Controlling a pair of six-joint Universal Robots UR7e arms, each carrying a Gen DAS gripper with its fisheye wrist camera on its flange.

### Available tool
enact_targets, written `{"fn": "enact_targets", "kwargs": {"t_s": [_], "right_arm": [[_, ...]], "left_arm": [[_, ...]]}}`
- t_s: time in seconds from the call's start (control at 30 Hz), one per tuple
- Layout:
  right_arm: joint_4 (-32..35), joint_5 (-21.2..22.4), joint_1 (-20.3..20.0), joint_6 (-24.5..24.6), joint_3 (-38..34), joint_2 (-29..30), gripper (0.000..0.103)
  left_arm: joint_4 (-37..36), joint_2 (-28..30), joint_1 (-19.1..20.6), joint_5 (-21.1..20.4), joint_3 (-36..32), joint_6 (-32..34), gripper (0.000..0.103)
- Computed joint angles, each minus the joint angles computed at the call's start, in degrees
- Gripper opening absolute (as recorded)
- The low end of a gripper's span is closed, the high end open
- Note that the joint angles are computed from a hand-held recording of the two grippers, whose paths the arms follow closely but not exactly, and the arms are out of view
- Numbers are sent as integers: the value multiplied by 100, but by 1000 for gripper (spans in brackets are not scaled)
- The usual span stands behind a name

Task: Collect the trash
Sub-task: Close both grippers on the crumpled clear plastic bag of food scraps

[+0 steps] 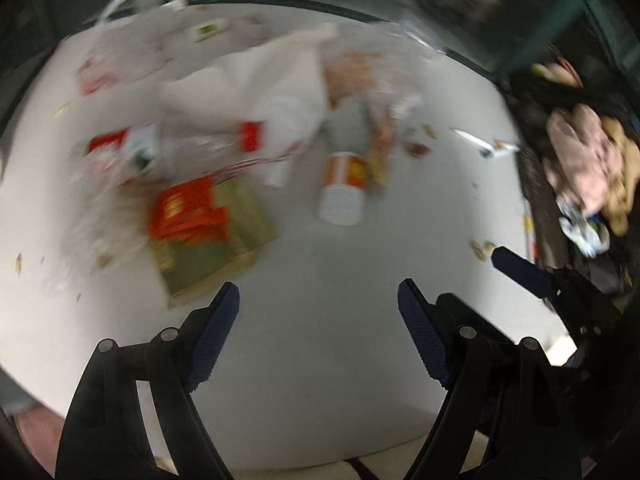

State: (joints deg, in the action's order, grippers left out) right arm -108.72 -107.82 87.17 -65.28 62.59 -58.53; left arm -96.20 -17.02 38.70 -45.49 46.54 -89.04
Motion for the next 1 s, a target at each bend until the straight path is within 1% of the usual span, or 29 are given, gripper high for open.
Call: {"fn": "enact_targets", "kwargs": {"t_s": [0.1, 0.17, 0.2, 0.23, 0.33, 0.47, 0.6, 0.7, 0.77, 0.9, 1.0], "right_arm": [[258, 6, 51, -112, -25, 68, 63], [307, 24, 103, -158, 11, 90, 63], [305, 50, 139, -146, 54, 98, 64], [243, 64, 173, -159, 157, 74, 71], [79, 158, 278, -41, 447, 3, 73], [-311, 136, 456, 158, 903, -87, 75], [-533, 42, 606, 332, 1227, -105, 75], [-657, -8, 700, 407, 1398, -98, 75], [-722, -27, 766, 444, 1491, -67, 75], [-898, -103, 874, 537, 1632, 41, 75], [-872, -87, 912, 623, 1636, 134, 75]], "left_arm": [[183, -224, -32, 18, 355, -538, 79], [176, -346, -38, -2, 534, -633, 79], [190, -427, -51, 8, 652, -680, 79], [250, -534, -67, 67, 788, -768, 79], [626, -807, -92, 183, 1082, -1010, 80], [510, -1340, -129, 335, 1842, -1154, 82], [299, -1856, -90, 314, 2560, -1268, 82], [22, -2205, -42, 206, 3076, -1225, 83], [-13, -2312, 5, 156, 3228, -1127, 83], [-207, -2490, 99, 103, 3506, -749, 83], [-432, -2606, 162, 70, 3715, -356, 83]]}}
